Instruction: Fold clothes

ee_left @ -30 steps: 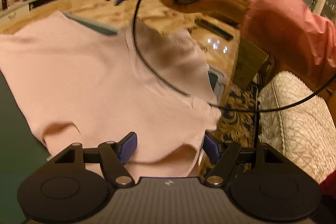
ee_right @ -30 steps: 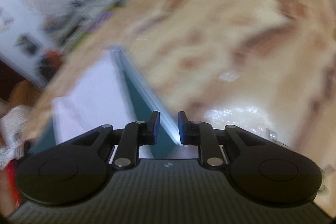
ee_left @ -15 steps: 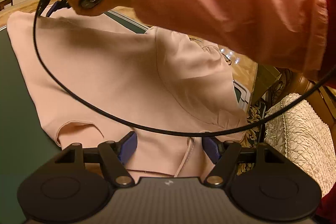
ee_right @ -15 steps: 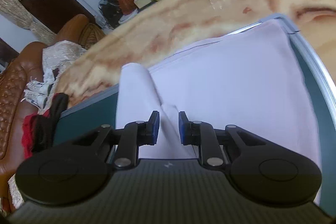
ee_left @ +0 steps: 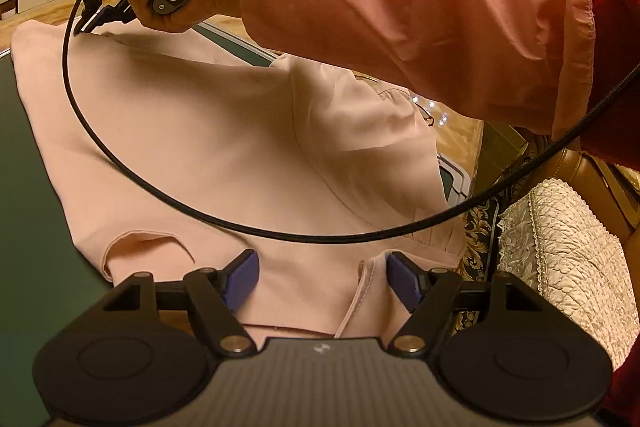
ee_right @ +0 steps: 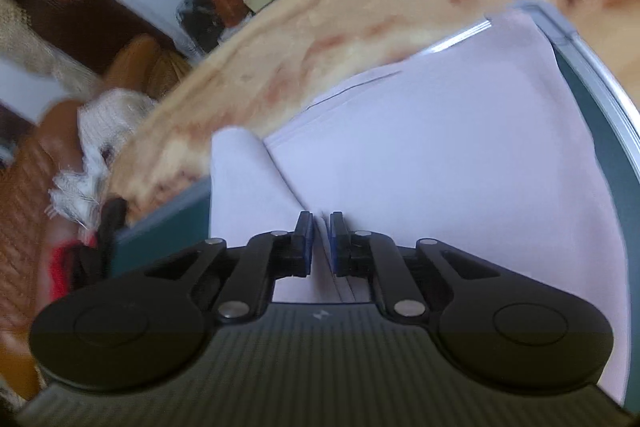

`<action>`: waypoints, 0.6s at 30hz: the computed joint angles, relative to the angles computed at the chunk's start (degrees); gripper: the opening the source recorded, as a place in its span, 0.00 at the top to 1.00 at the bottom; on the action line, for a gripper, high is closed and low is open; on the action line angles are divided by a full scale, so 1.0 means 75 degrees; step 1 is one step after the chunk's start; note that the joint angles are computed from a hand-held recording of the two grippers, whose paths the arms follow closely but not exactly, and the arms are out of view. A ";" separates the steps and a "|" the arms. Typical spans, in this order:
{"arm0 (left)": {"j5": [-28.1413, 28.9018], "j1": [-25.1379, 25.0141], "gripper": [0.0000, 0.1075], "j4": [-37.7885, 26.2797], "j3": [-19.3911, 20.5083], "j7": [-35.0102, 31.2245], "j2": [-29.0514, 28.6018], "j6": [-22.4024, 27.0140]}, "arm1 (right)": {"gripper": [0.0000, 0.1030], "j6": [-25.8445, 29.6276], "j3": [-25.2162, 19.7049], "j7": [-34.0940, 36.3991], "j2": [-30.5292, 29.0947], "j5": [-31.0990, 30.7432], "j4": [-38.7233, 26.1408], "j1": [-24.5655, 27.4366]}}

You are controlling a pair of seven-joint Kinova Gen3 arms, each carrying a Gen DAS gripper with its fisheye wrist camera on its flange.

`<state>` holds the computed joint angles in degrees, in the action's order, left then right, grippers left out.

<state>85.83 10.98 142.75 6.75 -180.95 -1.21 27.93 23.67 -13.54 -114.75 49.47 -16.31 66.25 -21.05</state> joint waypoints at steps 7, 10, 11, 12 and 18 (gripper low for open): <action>0.0092 -0.0026 0.27 0.0015 -0.0019 -0.0214 0.0048 0.0064 | 0.94 0.0070 0.0167 0.0084 0.0016 0.0139 -0.0088 -0.0131; 0.0089 0.0033 0.27 0.0004 0.0029 -0.0155 0.0033 -0.0045 | 0.98 -0.0147 0.0875 -0.0419 -0.0245 0.0509 0.0115 -0.0618; 0.0064 0.0060 0.27 -0.0005 0.0050 -0.0105 0.0023 -0.0096 | 0.98 -0.0261 0.1082 -0.0594 -0.0351 0.0647 0.0211 -0.0751; 0.0028 0.0093 0.26 -0.0018 0.0075 -0.0048 0.0012 -0.0155 | 0.98 -0.0347 0.1319 -0.0774 -0.0462 0.0818 0.0287 -0.0899; -0.0107 0.0180 0.25 -0.0036 0.0108 0.0101 -0.0037 -0.0270 | 0.98 0.0414 0.2611 -0.1709 -0.0614 0.2123 -0.0205 -0.1555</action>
